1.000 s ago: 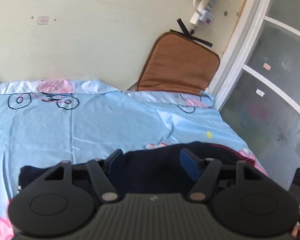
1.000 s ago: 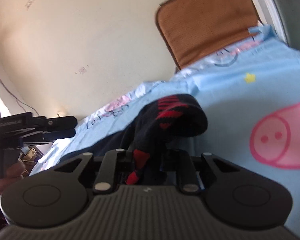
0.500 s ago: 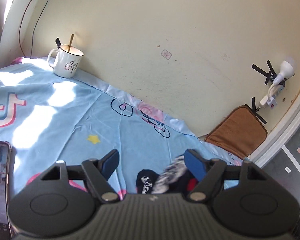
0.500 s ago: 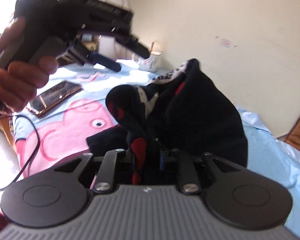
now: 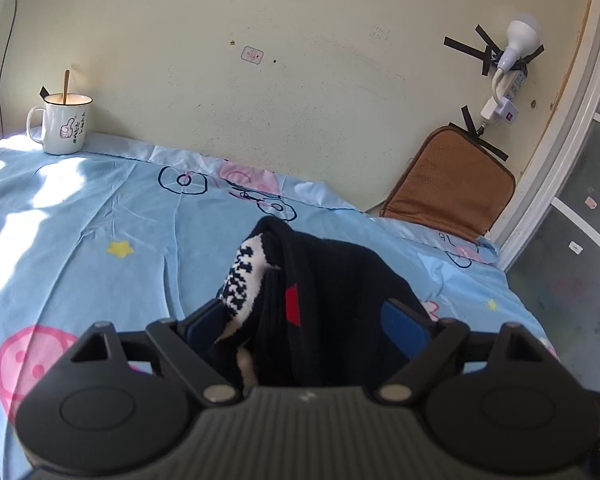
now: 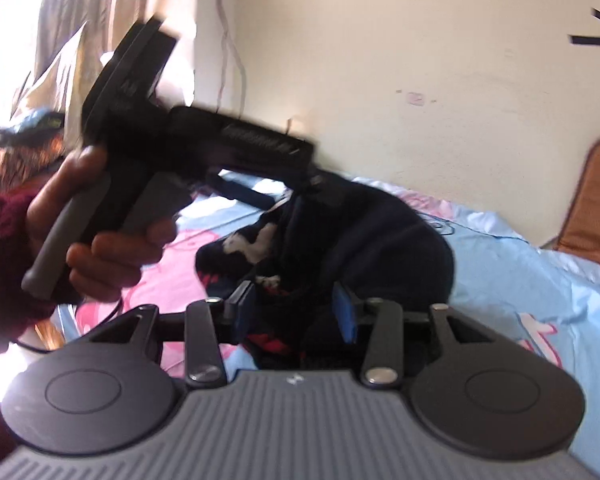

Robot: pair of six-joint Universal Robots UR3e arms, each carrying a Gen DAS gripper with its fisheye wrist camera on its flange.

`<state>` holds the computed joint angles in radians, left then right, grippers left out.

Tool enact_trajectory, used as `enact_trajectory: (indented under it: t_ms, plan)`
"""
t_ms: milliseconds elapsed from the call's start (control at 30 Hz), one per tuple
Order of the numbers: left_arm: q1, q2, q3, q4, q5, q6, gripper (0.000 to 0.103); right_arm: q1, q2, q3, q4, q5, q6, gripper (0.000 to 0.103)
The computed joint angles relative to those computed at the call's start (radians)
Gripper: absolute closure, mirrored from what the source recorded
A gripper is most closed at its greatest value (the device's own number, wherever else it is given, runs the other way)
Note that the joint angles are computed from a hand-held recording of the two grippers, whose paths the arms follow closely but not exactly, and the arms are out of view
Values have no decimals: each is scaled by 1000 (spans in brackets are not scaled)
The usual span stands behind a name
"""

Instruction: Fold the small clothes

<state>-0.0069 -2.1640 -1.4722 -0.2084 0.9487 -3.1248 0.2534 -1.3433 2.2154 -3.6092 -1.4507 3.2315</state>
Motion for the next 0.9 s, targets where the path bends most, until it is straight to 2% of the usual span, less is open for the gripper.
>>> enact_trajectory:
  t_ms: [100, 167, 200, 233, 267, 333, 467, 533, 600, 633, 700, 800, 900]
  plan:
    - [-16, 17, -48, 38, 30, 9, 15, -100, -21, 66, 2, 55, 120, 59]
    - [-44, 6, -45, 32, 78, 18, 15, -135, 29, 25, 127, 79, 156, 58]
    - [-59, -1, -36, 12, 109, 22, 15, -159, 58, 54, 87, 117, 204, 53]
    - [-75, -5, -42, 25, 151, 24, 15, -206, 97, 89, 3, 208, 279, 52]
    - [-85, -3, -60, 51, 175, 38, 15, -240, 97, 113, -16, 258, 319, 52]
    - [-90, 15, -94, 81, 187, 65, 15, -253, 138, 132, -92, 289, 367, 50]
    - [-44, 76, -164, 121, 121, 86, 11, -272, 123, 214, -238, 300, 351, 48]
    - [-11, 99, -199, 165, 85, 80, 1, -315, 134, 270, -347, 336, 352, 47]
    - [22, 114, -217, 180, 45, 84, 0, -342, 147, 297, -428, 342, 377, 32]
    - [35, 118, -217, 172, 26, 88, 0, -367, 166, 322, -492, 350, 393, 28]
    - [56, 112, -203, 149, -2, 90, 0, -411, 183, 350, -545, 383, 420, 26]
    - [69, 80, -149, 65, -26, 77, 0, -461, 227, 352, -560, 436, 481, 26]
    - [82, 42, -97, -30, -66, 70, 0, -491, 224, 371, -554, 462, 493, 26]
